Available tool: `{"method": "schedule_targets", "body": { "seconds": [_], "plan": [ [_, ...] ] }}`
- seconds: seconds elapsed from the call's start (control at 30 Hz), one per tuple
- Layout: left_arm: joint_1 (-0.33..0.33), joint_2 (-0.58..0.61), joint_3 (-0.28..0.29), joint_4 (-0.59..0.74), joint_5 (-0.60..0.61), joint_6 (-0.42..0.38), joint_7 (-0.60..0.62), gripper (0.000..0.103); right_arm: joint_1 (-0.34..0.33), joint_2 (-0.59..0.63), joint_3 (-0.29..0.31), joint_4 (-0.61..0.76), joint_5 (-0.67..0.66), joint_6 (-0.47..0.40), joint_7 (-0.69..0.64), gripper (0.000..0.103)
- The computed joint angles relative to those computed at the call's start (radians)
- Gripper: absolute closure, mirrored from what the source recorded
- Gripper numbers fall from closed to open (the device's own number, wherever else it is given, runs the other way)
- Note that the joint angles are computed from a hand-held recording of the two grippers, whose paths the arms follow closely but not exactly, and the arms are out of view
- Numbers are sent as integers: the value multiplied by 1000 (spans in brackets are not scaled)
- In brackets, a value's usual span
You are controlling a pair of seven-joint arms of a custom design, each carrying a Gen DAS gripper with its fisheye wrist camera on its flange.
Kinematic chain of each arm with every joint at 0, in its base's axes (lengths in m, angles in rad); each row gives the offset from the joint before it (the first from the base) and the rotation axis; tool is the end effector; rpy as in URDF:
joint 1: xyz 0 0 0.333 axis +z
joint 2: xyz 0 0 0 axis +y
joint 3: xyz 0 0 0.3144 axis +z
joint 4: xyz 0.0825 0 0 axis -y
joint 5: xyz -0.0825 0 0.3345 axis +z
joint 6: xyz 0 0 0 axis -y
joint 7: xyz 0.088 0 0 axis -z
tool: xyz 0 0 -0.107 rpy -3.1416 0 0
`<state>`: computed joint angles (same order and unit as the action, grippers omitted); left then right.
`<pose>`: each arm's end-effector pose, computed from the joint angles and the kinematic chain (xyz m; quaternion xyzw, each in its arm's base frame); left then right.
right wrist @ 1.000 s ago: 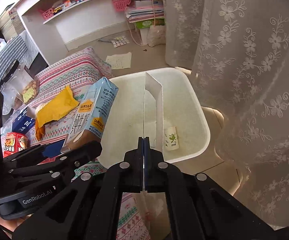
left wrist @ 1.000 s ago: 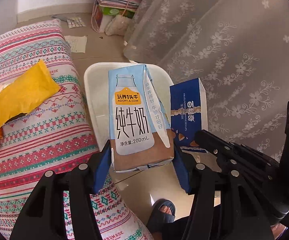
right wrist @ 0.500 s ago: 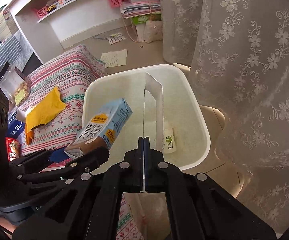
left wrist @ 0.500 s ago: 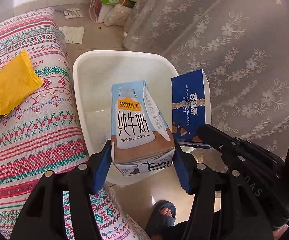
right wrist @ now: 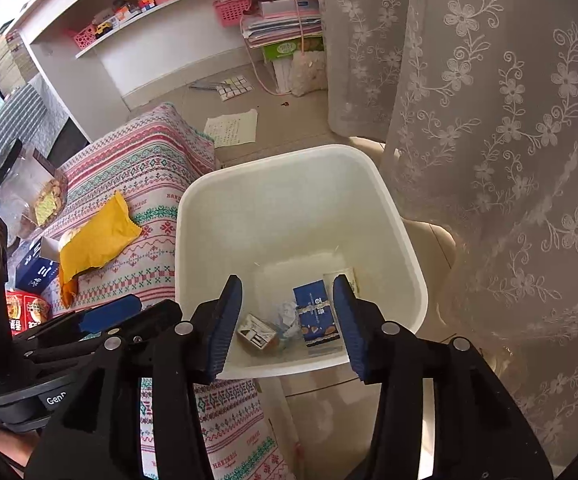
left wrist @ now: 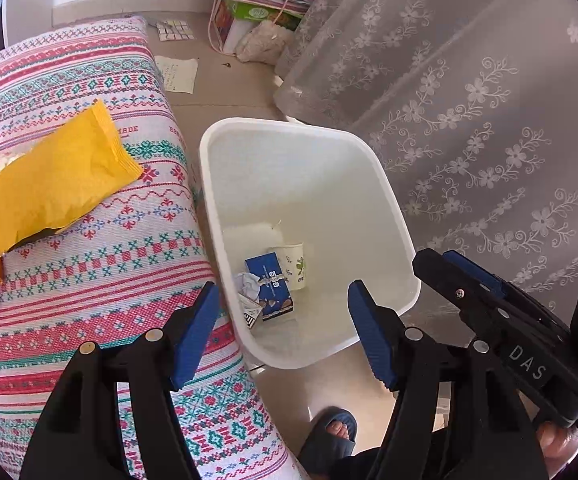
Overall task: Collect trash
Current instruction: 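Carry milk carton and biscuit box to the bin and release both, then grasp the blue box with the left tool while the right tool grasps the yellow packet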
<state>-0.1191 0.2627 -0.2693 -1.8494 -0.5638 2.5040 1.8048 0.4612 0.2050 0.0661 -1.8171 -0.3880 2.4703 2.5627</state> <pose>0.5720 -0.2153 0.4523 0.6009 -0.7400 0.2962 0.0602 0.5259 0.3038 0.4942 -0.6038 0.7528 -0.1498 0.2152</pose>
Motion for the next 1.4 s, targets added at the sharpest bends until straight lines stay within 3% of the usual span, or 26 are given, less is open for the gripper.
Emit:
{"method": "schedule_targets", "body": {
  "seconds": [0.2, 0.37, 0.57, 0.63, 0.73, 0.93, 1.03, 1.4],
  "plan": [
    [18, -58, 41, -23, 66, -22, -38, 37, 6, 3, -1, 26, -3, 16, 9, 52],
    [48, -113, 93, -30, 172, -33, -73, 30, 12, 15, -2, 56, -18, 20, 26, 46],
    [94, -122, 162, 31, 439, -106, -116, 20, 6, 62, 15, 99, 100, 66, -15, 43],
    [124, -114, 174, 52, 458, -121, -97, 17, 8, 81, 21, 118, 145, 86, -27, 42],
    [158, -90, 179, 83, 476, -152, -47, 17, -2, 125, 50, 157, 260, 119, -82, 40],
    [154, -69, 173, 59, 600, -148, 51, 17, -8, 234, 103, 267, 482, 147, -183, 38],
    [136, -54, 183, 49, 701, -126, 41, 17, 19, 297, 97, 349, 514, 131, -190, 37],
    [145, 14, 183, 110, 721, -152, 82, 17, 52, 477, 102, 575, 606, 102, -192, 37]
  ]
}}
